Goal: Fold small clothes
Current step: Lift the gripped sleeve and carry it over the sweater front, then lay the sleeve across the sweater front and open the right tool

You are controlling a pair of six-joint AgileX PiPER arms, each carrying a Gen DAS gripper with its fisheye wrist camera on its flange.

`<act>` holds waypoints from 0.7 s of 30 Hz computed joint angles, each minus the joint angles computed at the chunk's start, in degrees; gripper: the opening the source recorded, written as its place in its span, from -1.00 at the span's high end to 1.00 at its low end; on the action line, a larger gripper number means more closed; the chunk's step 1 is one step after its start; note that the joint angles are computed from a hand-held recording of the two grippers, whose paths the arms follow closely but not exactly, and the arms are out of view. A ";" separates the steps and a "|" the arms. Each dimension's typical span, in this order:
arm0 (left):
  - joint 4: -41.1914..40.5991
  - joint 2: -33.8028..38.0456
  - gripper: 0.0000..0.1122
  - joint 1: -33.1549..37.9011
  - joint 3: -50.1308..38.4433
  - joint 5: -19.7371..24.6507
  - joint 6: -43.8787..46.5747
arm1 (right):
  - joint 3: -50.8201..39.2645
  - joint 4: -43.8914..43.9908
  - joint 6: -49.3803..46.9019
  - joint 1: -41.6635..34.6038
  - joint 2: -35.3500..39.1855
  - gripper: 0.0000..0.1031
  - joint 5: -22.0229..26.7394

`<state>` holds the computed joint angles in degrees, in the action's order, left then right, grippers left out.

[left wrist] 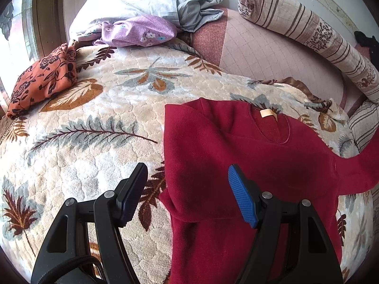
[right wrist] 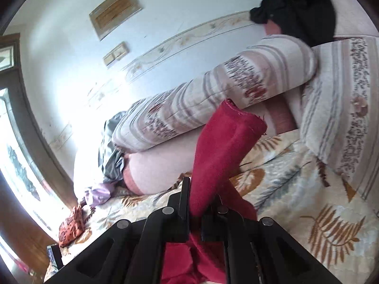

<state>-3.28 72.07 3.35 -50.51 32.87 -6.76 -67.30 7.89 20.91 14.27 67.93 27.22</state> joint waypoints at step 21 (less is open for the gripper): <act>-9.48 2.86 -0.26 7.06 -1.77 0.78 8.73 | -28.56 -13.61 6.64 35.62 48.88 0.02 6.81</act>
<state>-12.76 74.93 10.42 -52.28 33.65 1.97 -95.86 -5.72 27.55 49.89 116.81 34.03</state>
